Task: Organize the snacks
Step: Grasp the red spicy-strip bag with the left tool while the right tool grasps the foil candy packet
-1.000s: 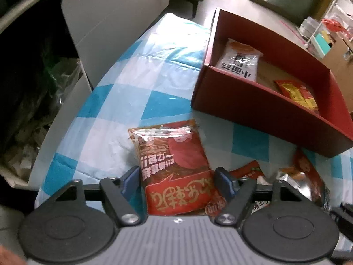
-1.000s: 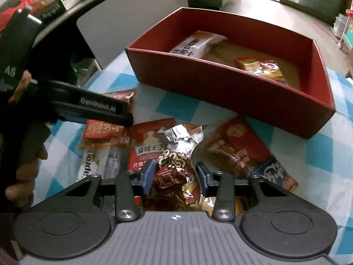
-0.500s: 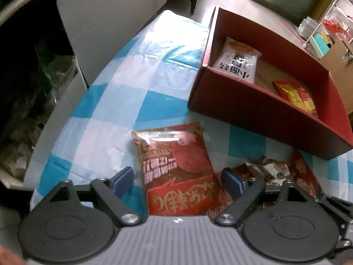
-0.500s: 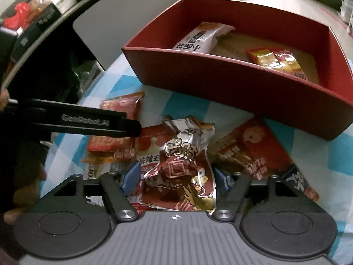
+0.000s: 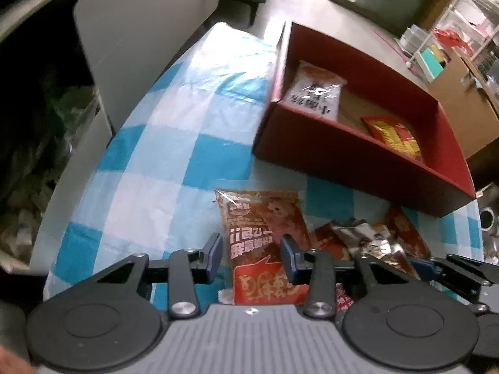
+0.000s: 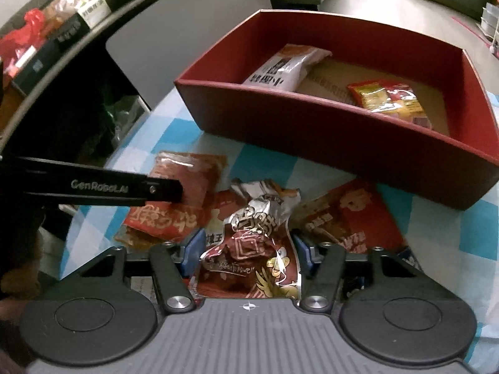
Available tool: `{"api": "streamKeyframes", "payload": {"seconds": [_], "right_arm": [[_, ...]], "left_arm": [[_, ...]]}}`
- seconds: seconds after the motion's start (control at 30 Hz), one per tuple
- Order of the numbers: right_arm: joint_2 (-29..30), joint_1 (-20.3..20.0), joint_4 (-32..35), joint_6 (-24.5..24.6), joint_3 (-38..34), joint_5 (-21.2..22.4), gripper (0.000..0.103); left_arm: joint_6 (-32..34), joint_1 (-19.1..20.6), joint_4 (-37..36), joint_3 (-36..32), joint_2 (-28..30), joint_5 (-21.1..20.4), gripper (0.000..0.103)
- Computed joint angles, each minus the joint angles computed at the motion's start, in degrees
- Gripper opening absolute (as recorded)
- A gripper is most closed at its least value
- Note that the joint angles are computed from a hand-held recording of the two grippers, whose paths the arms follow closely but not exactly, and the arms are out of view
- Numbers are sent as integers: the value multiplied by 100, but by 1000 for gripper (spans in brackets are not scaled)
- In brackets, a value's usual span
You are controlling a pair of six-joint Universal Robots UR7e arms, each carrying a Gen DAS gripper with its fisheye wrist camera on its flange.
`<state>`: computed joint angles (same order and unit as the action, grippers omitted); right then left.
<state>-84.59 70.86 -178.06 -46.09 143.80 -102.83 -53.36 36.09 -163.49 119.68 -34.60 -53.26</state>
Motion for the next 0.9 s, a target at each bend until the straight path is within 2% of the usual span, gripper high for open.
{"api": "streamKeyframes", "payload": {"seconds": [0.13,0.17,0.27,0.47,0.5,0.57,0.67,0.9], "right_arm": [[-122,-31,53,44,22,73,66],[-106,-26,46,59,13,62,66],[-101,-12,25,64,22,48,66],[-384,-153,138,-66,81,101,66],[-393,-176,104,-95,86,66,66],[-400,-217,16,-180,109,-11,66],[-318,-259,-12,-251,112,-86,66],[-74,-140,-233,-233,70,-216,68]], "left_arm": [[-302,181,-118,25,-44,-198,57],[-344,175,-152,7,-18,-214,65],[-497,108,-12,-162,144,-146,78],[-419,-139,881,-699,588,412,81],[-407,-174,1002,-761,648,519,81],[-341,-204,1040,-795,686,629,72],[-292,-213,994,-716,597,585,62],[-403,-214,675,-204,208,283,60]]}}
